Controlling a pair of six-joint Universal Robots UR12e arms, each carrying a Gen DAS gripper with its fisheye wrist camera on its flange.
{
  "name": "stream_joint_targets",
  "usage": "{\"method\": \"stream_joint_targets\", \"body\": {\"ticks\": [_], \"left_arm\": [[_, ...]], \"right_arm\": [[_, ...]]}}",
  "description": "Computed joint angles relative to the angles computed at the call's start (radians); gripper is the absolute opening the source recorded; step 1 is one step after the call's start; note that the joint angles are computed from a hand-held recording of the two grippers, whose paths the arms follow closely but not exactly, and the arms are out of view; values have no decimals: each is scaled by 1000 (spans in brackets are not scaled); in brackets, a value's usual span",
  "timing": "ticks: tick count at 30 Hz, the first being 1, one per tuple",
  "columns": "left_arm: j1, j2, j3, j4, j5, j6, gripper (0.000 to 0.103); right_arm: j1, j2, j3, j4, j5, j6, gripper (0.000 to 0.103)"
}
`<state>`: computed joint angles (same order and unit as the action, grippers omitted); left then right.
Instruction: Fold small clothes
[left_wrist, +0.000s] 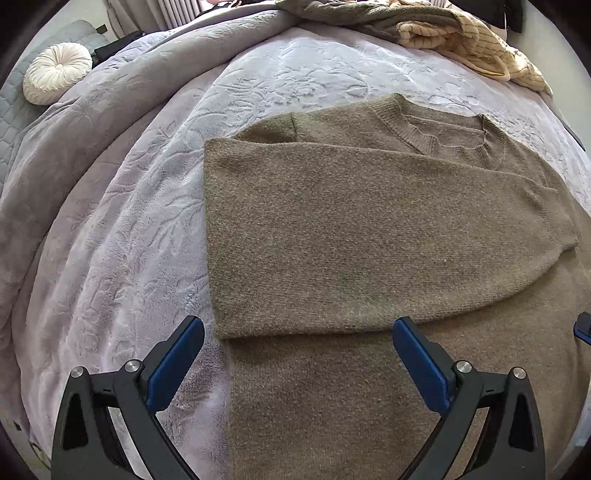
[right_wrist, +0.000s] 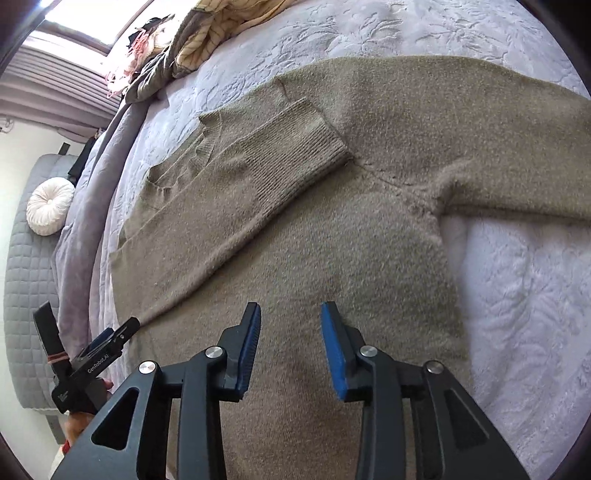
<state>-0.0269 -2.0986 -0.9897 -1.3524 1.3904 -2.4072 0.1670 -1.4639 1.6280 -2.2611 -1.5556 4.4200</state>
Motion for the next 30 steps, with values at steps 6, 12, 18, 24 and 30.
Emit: {"method": "stream_joint_targets", "body": {"ticks": [6,12,18,24,30], "left_arm": [[-6,18,-17,-25,9,20,102],[-17,42,-47,-39,23,46,102],[-35,71,-84,-50,19,91,102],[-58,93,-109,-62,15,124,102],[-84,119,-136,-78,11,151,102]], "right_arm": [[9,-14,10,17,7,-3,41],[12,-42,52,-40,-3,30,41],[13,-83,123,-141,-19,100,41],[10,-129,184,-187,-55,172,41],[4,-182,241,-201,-123,244,43]]}}
